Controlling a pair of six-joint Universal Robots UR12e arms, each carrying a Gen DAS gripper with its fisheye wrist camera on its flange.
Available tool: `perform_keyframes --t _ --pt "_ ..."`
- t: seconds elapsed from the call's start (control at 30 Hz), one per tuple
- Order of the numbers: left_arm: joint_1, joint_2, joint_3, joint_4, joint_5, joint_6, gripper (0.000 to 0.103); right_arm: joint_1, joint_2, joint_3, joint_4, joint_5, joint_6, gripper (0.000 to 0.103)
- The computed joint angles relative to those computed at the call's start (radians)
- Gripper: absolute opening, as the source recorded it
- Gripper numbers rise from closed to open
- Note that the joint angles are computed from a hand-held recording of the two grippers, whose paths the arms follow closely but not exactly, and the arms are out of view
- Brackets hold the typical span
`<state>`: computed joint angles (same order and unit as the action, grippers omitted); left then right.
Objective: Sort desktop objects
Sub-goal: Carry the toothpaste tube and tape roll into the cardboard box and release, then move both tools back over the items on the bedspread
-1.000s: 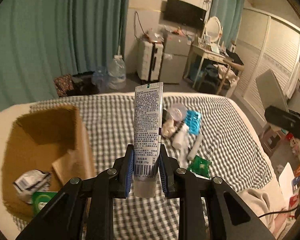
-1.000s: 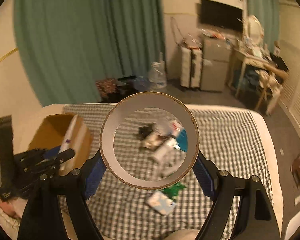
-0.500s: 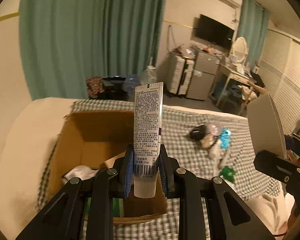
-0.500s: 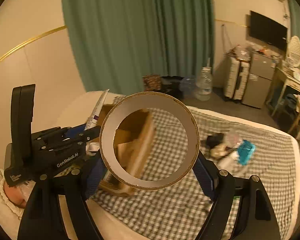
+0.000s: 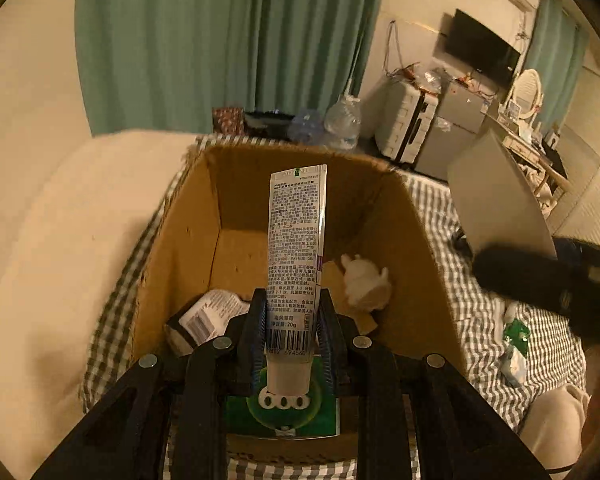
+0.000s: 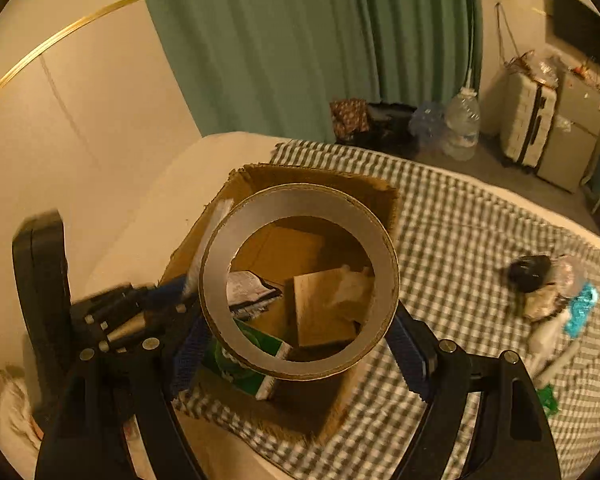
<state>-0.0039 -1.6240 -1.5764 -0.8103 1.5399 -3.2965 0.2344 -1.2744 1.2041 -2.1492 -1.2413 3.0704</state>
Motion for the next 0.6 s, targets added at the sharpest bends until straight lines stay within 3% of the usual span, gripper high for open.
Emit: perform_keyframes --t 0.07,0.13,0.23,0.37,0.6 --pt "-0.003 -0.009 0.003 -0.019 0.035 0.002 0.036 0.0 0.023 -0.024 0.013 0.026 0.01 0.081" --pt "-0.003 -0.018 0.008 -0.037 0.061 0.007 0.079 0.005 0.044 -0.05 0.014 0.014 0.05 0.082" --pt "-0.002 -0.022 0.003 -0.023 0.062 -0.015 0.083 0.005 0.057 -0.063 0.011 0.022 0.103 0.09" --pt "-0.004 -0.01 -0.003 -0.047 0.069 -0.034 0.083 -0.009 0.045 -0.046 -0.015 0.018 0.121 0.09" --pt "-0.048 0.005 -0.005 -0.013 0.062 -0.029 0.087 -0.061 -0.05 0.082 -0.099 -0.076 0.135 0.09"
